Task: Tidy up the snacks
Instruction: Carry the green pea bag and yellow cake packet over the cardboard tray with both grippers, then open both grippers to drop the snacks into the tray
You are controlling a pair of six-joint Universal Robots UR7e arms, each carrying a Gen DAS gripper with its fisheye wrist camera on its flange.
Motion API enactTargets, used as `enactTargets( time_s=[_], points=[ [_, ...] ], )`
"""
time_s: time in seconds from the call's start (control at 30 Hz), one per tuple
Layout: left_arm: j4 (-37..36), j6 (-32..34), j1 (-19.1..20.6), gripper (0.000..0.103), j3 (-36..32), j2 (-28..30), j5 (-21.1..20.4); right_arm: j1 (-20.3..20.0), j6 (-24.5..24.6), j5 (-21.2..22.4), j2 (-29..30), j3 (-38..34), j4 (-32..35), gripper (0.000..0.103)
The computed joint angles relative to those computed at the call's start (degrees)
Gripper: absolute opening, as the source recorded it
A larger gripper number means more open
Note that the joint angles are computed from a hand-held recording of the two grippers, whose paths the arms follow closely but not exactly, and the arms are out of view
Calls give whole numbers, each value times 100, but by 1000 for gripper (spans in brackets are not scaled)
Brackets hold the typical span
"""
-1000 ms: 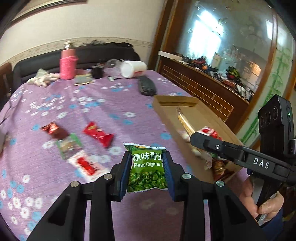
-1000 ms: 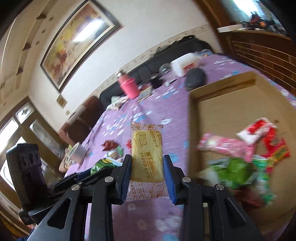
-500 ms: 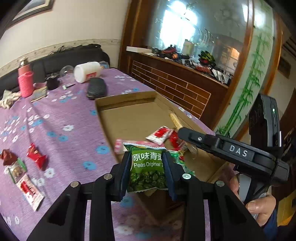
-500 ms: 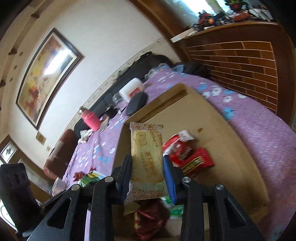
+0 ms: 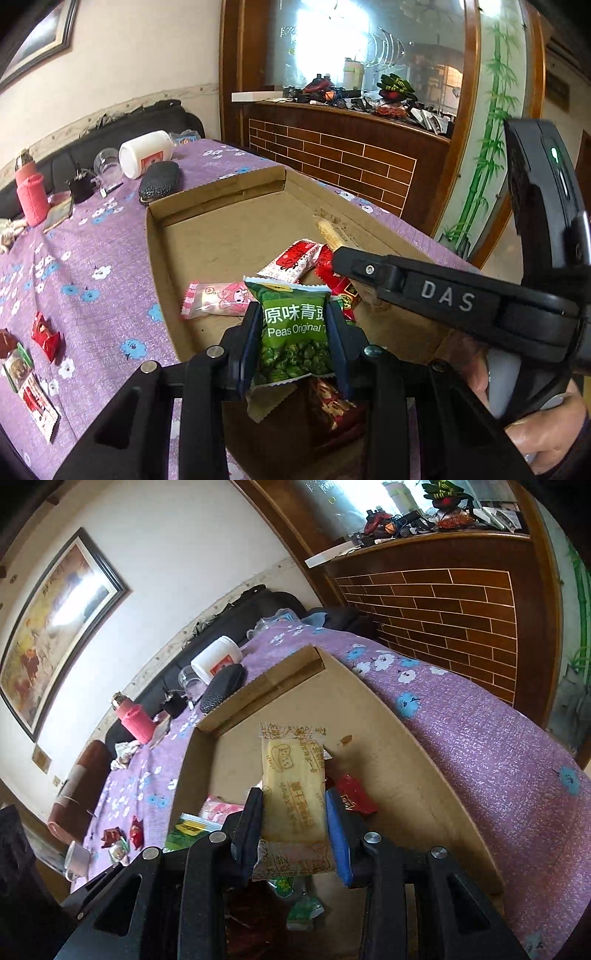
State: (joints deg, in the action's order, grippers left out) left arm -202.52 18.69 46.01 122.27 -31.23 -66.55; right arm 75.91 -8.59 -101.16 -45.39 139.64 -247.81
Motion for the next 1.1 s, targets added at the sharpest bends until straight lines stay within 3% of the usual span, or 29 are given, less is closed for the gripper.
enactTargets(
  time_s=[0.2,1.1],
  points=[
    [-314,276,-25,34,24,122,5,150,-93,-429,74,-153,79,36],
    [-249,196,26,36,57,59,-59,325,-111,-982,151,-370,256,39]
  ],
)
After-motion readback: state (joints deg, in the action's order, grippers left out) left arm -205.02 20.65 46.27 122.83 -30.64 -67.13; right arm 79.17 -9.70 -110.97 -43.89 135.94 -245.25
